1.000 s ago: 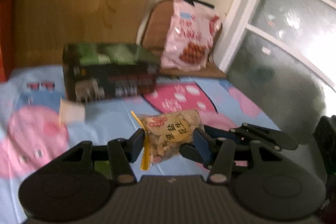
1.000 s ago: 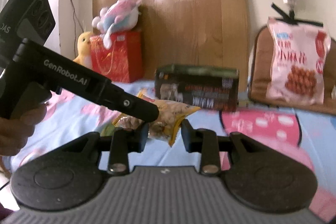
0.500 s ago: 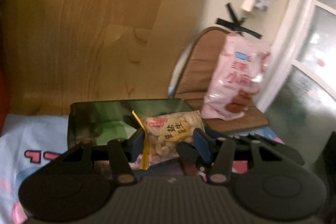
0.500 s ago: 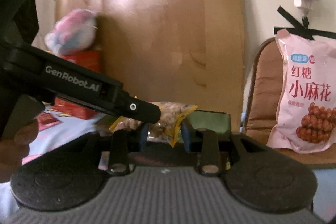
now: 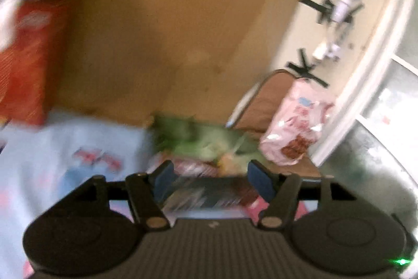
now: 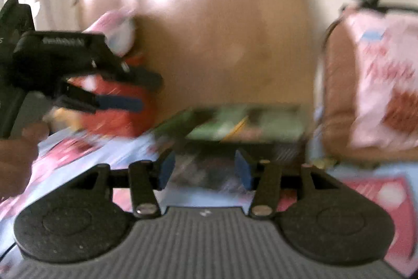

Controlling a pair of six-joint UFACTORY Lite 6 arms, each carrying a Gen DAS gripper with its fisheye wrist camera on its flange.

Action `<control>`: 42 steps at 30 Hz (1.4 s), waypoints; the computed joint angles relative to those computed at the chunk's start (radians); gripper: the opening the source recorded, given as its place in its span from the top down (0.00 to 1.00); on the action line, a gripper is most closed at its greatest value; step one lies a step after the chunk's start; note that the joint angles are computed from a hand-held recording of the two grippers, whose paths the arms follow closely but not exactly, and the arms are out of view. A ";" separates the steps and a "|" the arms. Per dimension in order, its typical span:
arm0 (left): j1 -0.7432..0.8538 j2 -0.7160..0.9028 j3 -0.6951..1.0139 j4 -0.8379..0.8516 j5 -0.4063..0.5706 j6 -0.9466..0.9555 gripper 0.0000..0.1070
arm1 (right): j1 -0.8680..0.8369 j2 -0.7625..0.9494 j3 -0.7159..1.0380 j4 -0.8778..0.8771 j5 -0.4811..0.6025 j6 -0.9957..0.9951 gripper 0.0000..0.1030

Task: Organize snacks
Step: 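Open the left gripper to drop the peanut packet into the box, then grasp the white cup with yellow lid with the left gripper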

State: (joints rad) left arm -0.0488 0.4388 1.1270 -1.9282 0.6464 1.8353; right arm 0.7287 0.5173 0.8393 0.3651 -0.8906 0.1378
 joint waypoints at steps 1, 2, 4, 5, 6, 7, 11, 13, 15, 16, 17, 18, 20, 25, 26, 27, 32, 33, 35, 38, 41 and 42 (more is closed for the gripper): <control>0.036 -0.017 -0.057 0.006 0.011 0.002 0.40 | 0.011 0.014 0.009 -0.023 0.029 0.031 0.48; 0.057 -0.018 -0.082 0.013 0.011 0.000 0.40 | 0.015 0.029 0.023 -0.046 0.050 0.060 0.48; 0.090 -0.008 -0.127 0.007 0.002 0.019 0.40 | 0.019 0.059 0.072 -0.073 0.098 0.093 0.48; 0.097 0.009 -0.122 0.020 -0.003 -0.004 0.40 | 0.013 0.076 0.109 -0.095 0.129 0.106 0.48; 0.106 0.033 -0.106 0.050 0.005 -0.045 0.40 | 0.004 0.091 0.142 -0.128 0.153 0.123 0.48; 0.113 0.055 -0.089 0.072 0.021 -0.074 0.40 | -0.005 0.110 0.179 -0.163 0.178 0.143 0.48; 0.086 0.105 -0.024 0.084 0.007 -0.102 0.40 | -0.034 0.196 0.346 -0.267 0.316 0.209 0.48; 0.059 0.131 0.019 0.095 -0.014 -0.125 0.40 | -0.023 0.227 0.414 -0.232 0.375 0.143 0.47; 0.028 0.145 0.037 0.073 -0.043 -0.112 0.40 | -0.027 0.252 0.465 -0.235 0.416 0.114 0.45; 0.012 0.160 0.057 0.070 -0.062 -0.114 0.40 | -0.024 0.269 0.498 -0.217 0.440 0.085 0.44; 0.001 0.170 0.070 0.071 -0.079 -0.116 0.42 | -0.024 0.285 0.523 -0.190 0.456 0.053 0.42; -0.014 0.188 0.095 0.088 -0.106 -0.138 0.48 | -0.023 0.306 0.560 -0.150 0.482 0.009 0.42; -0.035 0.243 0.167 0.185 -0.145 -0.254 0.63 | -0.036 0.338 0.614 -0.180 0.515 0.036 0.43; -0.067 0.202 0.110 0.137 -0.157 -0.214 0.62 | -0.017 0.285 0.515 -0.109 0.439 -0.025 0.44; -0.077 0.191 0.091 0.118 -0.150 -0.192 0.62 | -0.005 0.267 0.485 -0.063 0.416 -0.072 0.44; -0.091 0.181 0.076 0.108 -0.144 -0.181 0.62 | 0.009 0.239 0.438 -0.007 0.387 -0.125 0.44; -0.231 0.152 0.015 0.024 -0.171 -0.103 0.62 | 0.030 0.089 0.165 0.099 0.281 -0.150 0.43; -0.270 0.134 -0.012 -0.031 -0.187 -0.045 0.62 | 0.039 0.047 0.093 0.120 0.249 -0.138 0.43; -0.360 0.072 -0.103 -0.224 -0.217 0.160 0.61 | 0.068 -0.040 -0.032 0.179 0.211 -0.131 0.43; -0.511 -0.039 -0.243 -0.510 -0.272 0.474 0.56 | 0.160 -0.148 -0.203 0.295 0.138 -0.138 0.43; -0.628 -0.135 -0.392 -0.824 -0.248 0.781 0.56 | 0.305 -0.203 -0.304 0.464 0.064 -0.179 0.43; -0.664 -0.157 -0.429 -0.928 -0.242 0.863 0.55 | 0.359 -0.201 -0.316 0.529 0.042 -0.203 0.43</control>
State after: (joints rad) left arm -0.7127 0.2816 0.6980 -2.8566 0.4043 2.6987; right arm 1.0878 0.3158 0.5238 0.8942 -0.8488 -0.0657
